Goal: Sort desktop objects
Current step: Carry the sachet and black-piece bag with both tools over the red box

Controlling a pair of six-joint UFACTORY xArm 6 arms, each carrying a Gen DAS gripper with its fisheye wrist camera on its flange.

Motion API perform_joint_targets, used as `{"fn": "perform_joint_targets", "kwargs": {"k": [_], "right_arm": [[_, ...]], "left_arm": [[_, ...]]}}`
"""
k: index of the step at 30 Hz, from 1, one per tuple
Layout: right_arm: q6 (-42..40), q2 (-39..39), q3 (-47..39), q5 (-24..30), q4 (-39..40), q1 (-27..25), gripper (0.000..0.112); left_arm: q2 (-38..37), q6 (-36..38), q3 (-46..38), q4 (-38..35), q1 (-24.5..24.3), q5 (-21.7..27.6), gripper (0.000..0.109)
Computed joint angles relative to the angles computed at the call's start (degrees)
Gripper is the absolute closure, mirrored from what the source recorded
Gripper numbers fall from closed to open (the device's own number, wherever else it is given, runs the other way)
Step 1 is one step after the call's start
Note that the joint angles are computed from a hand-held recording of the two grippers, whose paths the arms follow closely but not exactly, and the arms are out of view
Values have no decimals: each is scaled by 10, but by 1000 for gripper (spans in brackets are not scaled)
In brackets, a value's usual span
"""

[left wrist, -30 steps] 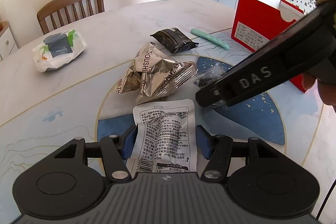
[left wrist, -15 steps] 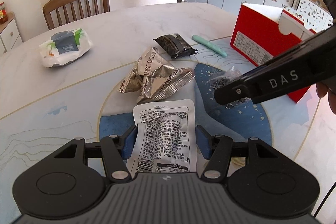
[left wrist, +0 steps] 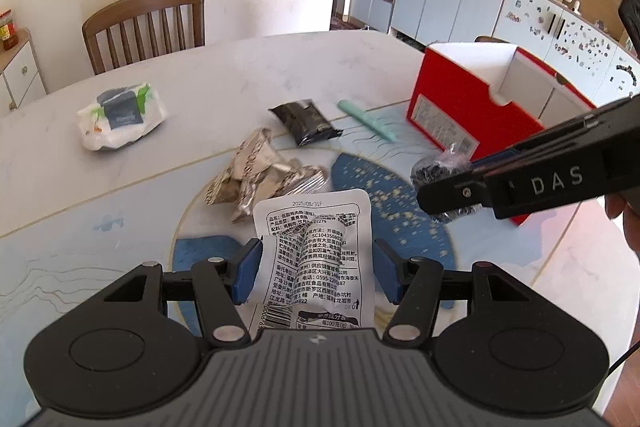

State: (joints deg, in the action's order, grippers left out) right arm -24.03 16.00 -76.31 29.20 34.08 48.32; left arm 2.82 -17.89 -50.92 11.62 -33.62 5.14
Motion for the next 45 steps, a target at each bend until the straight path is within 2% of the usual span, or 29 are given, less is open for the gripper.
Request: {"fn": "perform_joint_targets", "kwargs": {"k": [7, 17, 21, 32, 45], "right_arm": [[-16, -48, 36, 10, 21, -19, 75], [-51, -117, 78, 31, 61, -57, 75], [-61, -134, 89, 30, 64, -73, 75], [-110, -158, 106, 36, 93, -124, 75], [-177, -140, 92, 67, 126, -193, 75]], "left_arm": [[-25, -35, -7, 22, -21, 13, 50], [-37, -25, -37, -6, -61, 24, 50], [-30, -57, -57, 33, -71, 26, 50], [15, -79, -130, 55, -108, 43, 50], [96, -141, -236, 112, -146, 75, 50]]}}
